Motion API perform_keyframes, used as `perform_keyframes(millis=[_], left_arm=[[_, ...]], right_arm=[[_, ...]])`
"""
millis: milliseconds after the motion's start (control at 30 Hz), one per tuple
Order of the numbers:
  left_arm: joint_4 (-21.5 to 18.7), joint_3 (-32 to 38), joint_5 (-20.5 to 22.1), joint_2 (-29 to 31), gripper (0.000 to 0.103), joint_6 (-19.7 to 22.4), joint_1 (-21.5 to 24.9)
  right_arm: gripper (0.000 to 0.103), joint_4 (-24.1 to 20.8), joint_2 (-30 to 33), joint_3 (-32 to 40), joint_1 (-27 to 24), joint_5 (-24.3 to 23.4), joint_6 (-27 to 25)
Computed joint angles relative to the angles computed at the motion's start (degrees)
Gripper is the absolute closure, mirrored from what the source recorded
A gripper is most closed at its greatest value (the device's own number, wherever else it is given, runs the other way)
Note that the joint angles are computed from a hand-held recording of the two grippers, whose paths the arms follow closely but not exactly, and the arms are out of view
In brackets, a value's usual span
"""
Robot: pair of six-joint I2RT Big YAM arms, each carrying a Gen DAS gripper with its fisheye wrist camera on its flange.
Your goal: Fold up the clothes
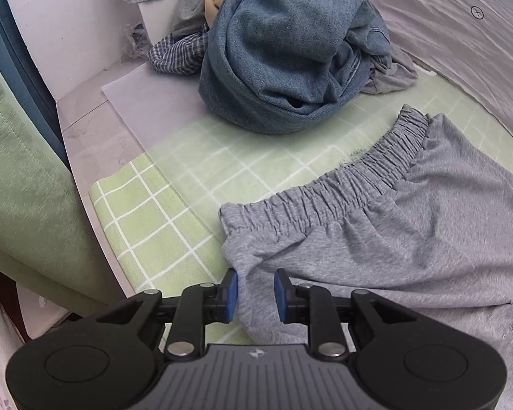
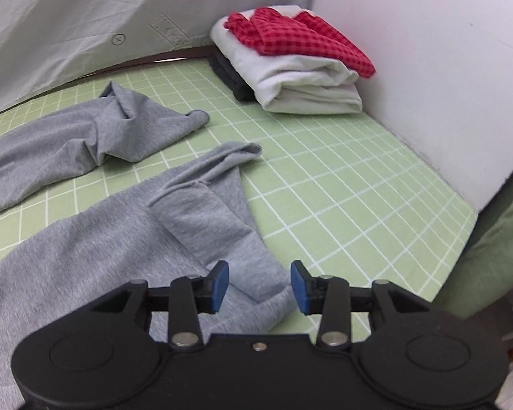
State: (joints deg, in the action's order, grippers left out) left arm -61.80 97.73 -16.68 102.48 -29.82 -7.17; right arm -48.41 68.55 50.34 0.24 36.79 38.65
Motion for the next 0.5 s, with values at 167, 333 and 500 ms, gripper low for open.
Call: perform_keyframes(millis=[167, 333, 500], left_arm=[[2.0, -2.4, -1.1, -2.4, 0.072, 1.1, -2.8], [3.6, -4.1, 0.1, -4.2, 0.069, -0.8, -6.2], [4.0, -5.2, 0.2, -4.8, 0.069, -1.3, -10.5]], right_arm=[[0.041, 8.6, 2.4, 0.4, -3.0, -6.1, -15.1], [0.031, 13.4, 6.3, 1.0, -6.4, -10.7, -24.9], [0.099, 16.0, 3.8, -0.8, -9.8, -13.4, -26.9]])
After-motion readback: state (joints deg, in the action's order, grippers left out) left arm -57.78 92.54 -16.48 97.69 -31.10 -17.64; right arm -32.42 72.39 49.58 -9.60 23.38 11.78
